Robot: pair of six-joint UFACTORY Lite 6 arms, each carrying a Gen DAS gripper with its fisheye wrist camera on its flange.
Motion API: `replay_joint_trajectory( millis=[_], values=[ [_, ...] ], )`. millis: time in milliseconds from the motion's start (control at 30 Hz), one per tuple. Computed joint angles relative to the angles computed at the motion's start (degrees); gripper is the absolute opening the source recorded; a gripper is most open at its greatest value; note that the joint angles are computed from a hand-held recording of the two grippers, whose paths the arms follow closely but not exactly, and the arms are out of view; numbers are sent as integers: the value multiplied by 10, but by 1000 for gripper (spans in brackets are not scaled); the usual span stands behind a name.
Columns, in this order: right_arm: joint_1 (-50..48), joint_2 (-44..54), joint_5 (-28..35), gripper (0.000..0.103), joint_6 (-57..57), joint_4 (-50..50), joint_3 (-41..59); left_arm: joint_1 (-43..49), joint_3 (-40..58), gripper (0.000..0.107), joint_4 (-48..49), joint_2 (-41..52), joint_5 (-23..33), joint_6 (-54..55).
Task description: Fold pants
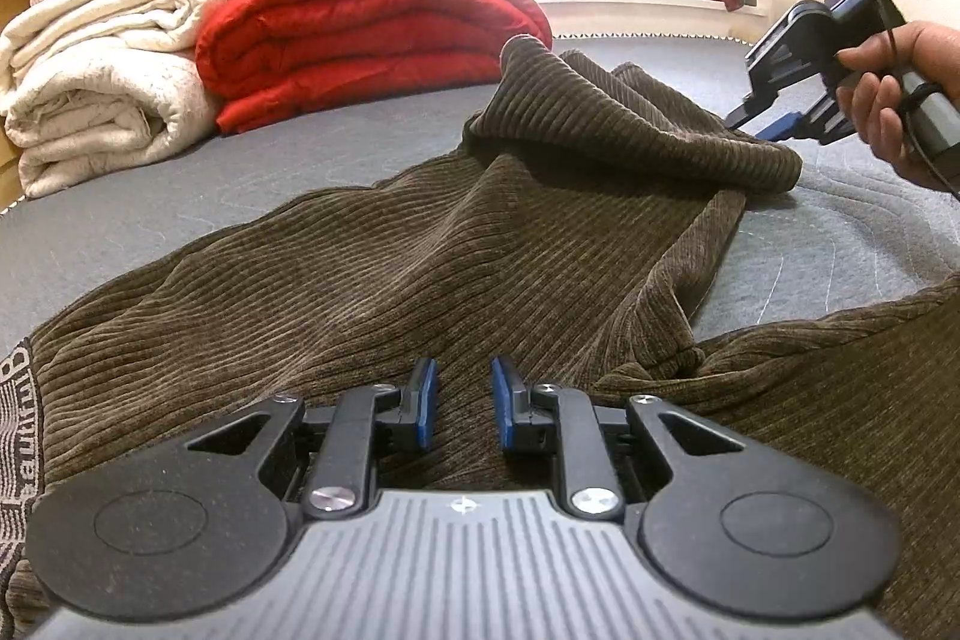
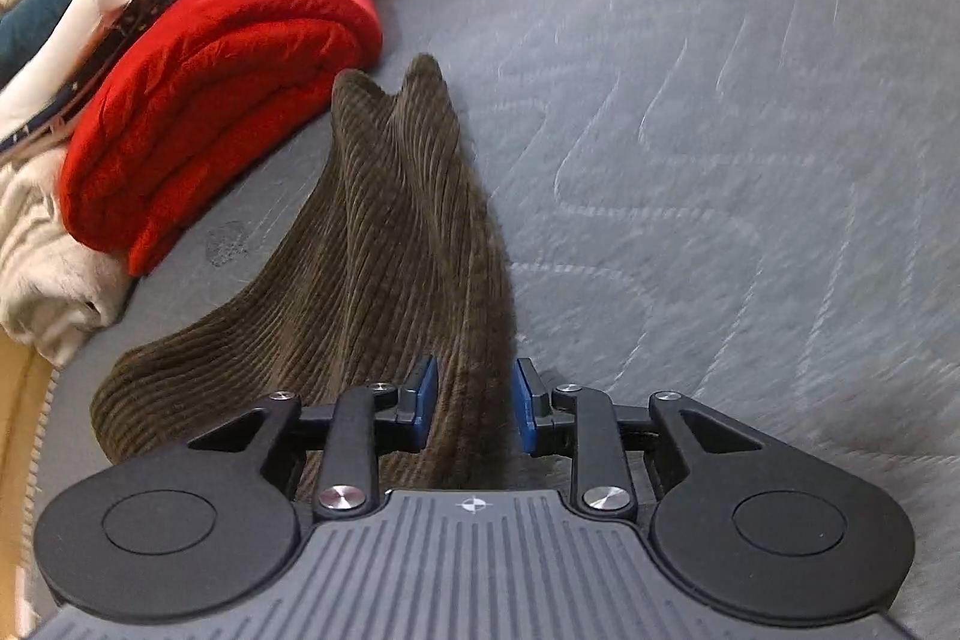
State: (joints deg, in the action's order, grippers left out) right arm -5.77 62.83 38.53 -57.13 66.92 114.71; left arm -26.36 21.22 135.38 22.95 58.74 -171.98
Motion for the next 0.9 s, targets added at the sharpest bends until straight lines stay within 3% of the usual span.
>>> replay_joint_trajectory(
  millis=[33,67,100,233,333,400,500,600,667,767,833,900],
  values=[
    [2,7,5,30,-3,4,6,2,-1,23,3,-2,-1,-2],
    [5,8,8,25,-13,10,6,3,-1,23,4,-4,-3,-1],
    [10,-2,-3,11,-44,23,-12,5,0,23,6,-2,-3,-1],
    [5,-79,-15,9,-175,111,-109,12,-3,23,15,-5,-3,-5],
    [-19,-165,-1,8,-202,150,-169,20,-6,23,27,-8,-4,-11],
    [-41,-252,12,8,-211,169,-221,24,-7,23,34,-7,-3,-15],
    [-58,-429,-43,8,-170,161,-333,29,-7,23,38,-7,-2,-15],
    [-90,-609,-87,9,-50,72,-455,35,-9,23,48,-7,-1,-19],
    [-109,-677,-111,10,-18,31,-530,39,-8,23,52,-7,-2,-19],
    [-130,-636,-120,11,53,-79,-555,40,-6,23,50,-6,-3,-15],
    [-161,-531,-56,12,162,-152,-492,40,-4,23,49,-5,-4,-12],
    [-182,-466,-29,14,199,-168,-451,37,-3,23,47,-3,-4,-14]
  ],
)
